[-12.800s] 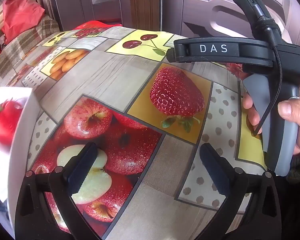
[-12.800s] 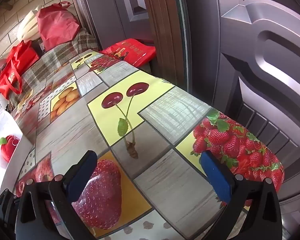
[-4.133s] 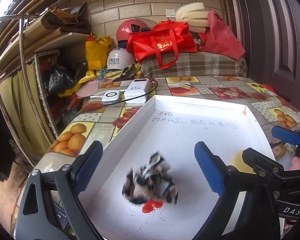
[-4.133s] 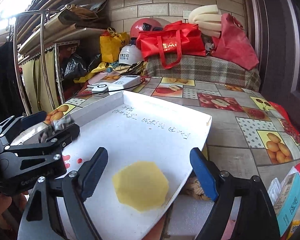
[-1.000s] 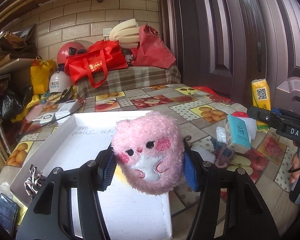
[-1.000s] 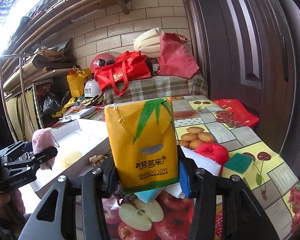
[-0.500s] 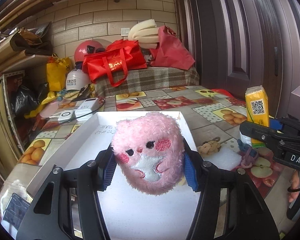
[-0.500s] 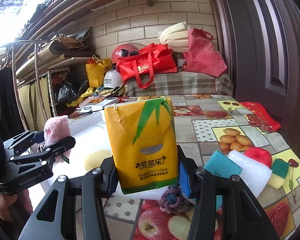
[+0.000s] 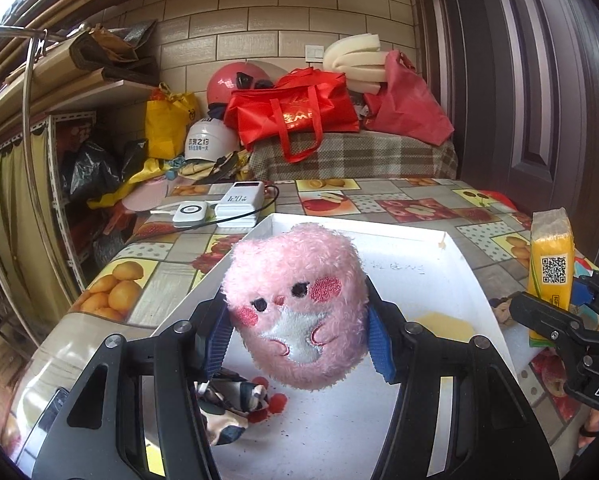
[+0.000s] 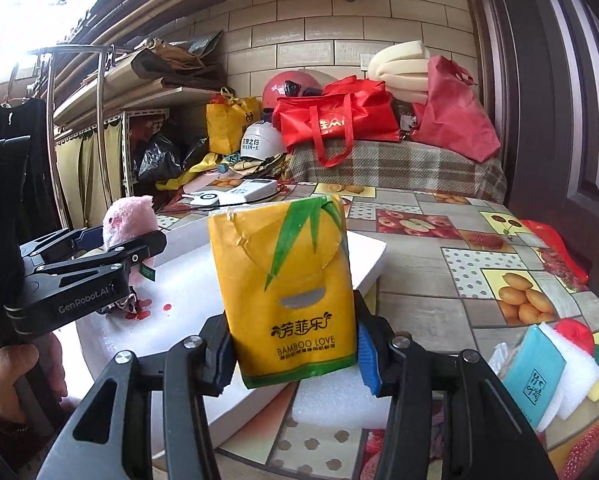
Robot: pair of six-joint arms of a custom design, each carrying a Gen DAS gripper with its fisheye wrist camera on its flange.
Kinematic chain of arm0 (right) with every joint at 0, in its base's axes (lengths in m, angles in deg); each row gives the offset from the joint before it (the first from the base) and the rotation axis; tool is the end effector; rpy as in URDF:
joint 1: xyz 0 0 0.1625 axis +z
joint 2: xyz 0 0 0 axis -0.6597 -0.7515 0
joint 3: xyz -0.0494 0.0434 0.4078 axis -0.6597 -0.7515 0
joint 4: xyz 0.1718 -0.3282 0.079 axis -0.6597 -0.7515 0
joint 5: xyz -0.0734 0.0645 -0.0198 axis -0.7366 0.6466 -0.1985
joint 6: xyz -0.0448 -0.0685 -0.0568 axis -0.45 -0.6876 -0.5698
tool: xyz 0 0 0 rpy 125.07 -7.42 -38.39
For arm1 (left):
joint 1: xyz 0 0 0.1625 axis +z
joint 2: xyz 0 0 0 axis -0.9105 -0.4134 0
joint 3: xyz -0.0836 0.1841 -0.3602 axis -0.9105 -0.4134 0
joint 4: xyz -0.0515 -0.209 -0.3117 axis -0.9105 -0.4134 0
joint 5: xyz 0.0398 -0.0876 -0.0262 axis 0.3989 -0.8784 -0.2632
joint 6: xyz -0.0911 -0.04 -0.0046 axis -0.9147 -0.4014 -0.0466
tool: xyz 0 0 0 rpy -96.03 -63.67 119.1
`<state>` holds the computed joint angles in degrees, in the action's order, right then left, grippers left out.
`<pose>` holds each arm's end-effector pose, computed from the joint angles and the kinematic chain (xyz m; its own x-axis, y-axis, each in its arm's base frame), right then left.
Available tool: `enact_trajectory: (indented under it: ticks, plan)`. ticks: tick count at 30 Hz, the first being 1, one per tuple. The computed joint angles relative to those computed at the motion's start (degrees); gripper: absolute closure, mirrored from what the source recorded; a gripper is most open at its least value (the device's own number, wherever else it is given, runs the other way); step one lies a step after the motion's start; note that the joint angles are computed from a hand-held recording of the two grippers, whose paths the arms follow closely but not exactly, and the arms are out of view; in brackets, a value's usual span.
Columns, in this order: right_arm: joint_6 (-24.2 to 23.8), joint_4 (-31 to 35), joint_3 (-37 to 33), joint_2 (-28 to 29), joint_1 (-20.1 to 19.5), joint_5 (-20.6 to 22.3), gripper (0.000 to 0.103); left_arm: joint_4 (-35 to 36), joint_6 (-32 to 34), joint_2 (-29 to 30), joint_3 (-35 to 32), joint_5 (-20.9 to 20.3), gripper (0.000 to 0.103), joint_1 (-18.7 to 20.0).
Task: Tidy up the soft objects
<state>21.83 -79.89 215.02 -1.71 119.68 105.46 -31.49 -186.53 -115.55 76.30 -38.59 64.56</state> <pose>0.1095 -0.2995 0.1824 -0.4363 -0.7680 0.4689 -0.8705 0.2283 -0.4360 -0.2427 -0.2097 0.0565 -0.6315 -0.4685 -0.6179 0.5264 0.3260 -0.7852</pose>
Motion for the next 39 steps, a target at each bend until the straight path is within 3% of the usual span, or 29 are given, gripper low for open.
enact_trajectory:
  ticks: [12, 18, 20, 23, 24, 27, 39]
  plan:
    - [7.32, -4.32, -3.28, 7.38, 8.85, 7.52, 0.053, 1.74, -1.33, -0.1, -0.54, -0.63, 0.045, 0.48]
    - [8.14, -5.03, -5.2, 10.99, 12.86, 12.88, 0.051, 1.22, -1.56, -1.13, -0.09, -1.1, 0.043, 1.12]
    - [8.7, -4.49, -5.64, 11.07, 12.69, 13.16, 0.044, 1.84, -1.81, -0.96, -0.53, -1.55, 0.04, 1.57]
    - [9.91, -5.01, -5.34, 10.22, 11.94, 12.57, 0.021, 3.88, -3.73, -0.25, -1.41, -2.59, 0.027, 1.69]
    - [10.0, -4.92, -5.29, 10.07, 11.72, 12.22, 0.021, 4.82, -4.64, 0.15, -1.81, -3.04, 0.019, 1.69]
    - [9.78, -5.16, -4.98, 9.82, 11.59, 11.84, 0.021, 5.52, -6.11, 0.27, -1.8, -3.82, 0.014, 1.38]
    - [8.69, -6.33, -3.36, 7.98, 10.32, 9.28, 0.019, 6.86, -9.0, 0.25, -1.16, -4.0, 0.014, -0.27]
